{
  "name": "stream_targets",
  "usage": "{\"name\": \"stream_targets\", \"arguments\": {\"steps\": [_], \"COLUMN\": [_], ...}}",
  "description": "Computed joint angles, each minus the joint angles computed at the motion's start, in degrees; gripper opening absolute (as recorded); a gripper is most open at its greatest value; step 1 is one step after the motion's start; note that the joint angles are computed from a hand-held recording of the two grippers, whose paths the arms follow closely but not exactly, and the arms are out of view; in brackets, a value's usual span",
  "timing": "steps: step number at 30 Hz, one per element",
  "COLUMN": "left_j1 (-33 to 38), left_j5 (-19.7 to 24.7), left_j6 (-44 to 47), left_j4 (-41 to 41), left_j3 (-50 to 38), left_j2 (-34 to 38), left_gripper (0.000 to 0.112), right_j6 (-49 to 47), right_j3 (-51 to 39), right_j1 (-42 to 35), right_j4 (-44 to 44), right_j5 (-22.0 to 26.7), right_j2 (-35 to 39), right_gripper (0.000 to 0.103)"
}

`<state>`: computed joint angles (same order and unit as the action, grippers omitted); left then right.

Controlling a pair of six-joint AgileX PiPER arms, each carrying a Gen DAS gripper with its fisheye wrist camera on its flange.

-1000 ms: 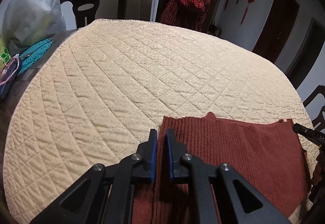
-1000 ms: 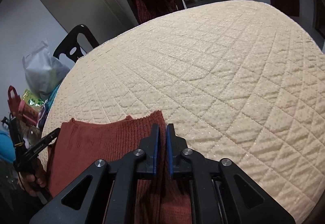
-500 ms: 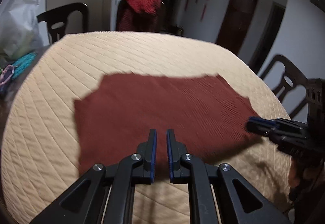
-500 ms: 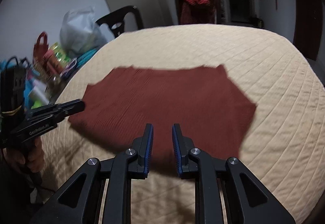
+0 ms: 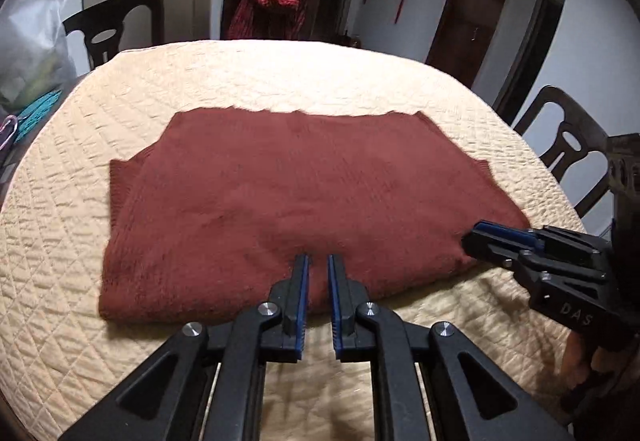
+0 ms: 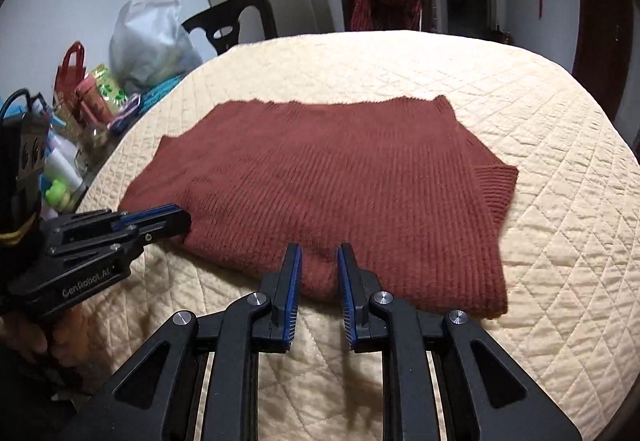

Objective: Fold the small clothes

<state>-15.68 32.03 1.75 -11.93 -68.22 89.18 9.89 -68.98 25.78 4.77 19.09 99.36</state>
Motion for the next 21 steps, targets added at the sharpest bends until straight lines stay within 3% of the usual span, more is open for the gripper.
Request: {"name": "stream_targets", "arguments": {"steps": [4,7,9,14,19,21], "left_j1": [-1.81,-2.22,-1.69,-1.44,-0.23,1.82], "left_j5": [0.47,0.20,0.09,-1.20,-1.26,-3.31], "left_j6": [0.90,1.42,2.77,7.53,3.87,2.65], "left_j4": [-1.43,-1.24,-2.85,-8.20,-5.16,-4.15], "left_j3": [-1.92,-2.14,-1.59,0.02,0.08,2.25], "left_j2": [2.46,3.83,3.21,1.14,1.16,-0.89], "left_gripper": [0.012,0.012,0.012,0.012,0.012,0.012], "right_j6": [-5.20,-5.13,-9.12,-9.06,-2.09,2.72], "right_j3": [-1.48,-2.77,-1.49,0.73,2.80,4.53], "right_j1": [0.58,0.99,0.10,0.17,-0.96,-1.94], "right_j4": [5.39,4.34,8.74,8.53,2.87,-1.69], "right_j5": [0.36,1.62,0.80,-1.31,-2.89,-3.57], "right_j2": [1.49,3.47,2.59,0.32,-1.03,-2.24], "right_gripper": [0.018,0.018,0.018,0.018,0.018,0.018]}}
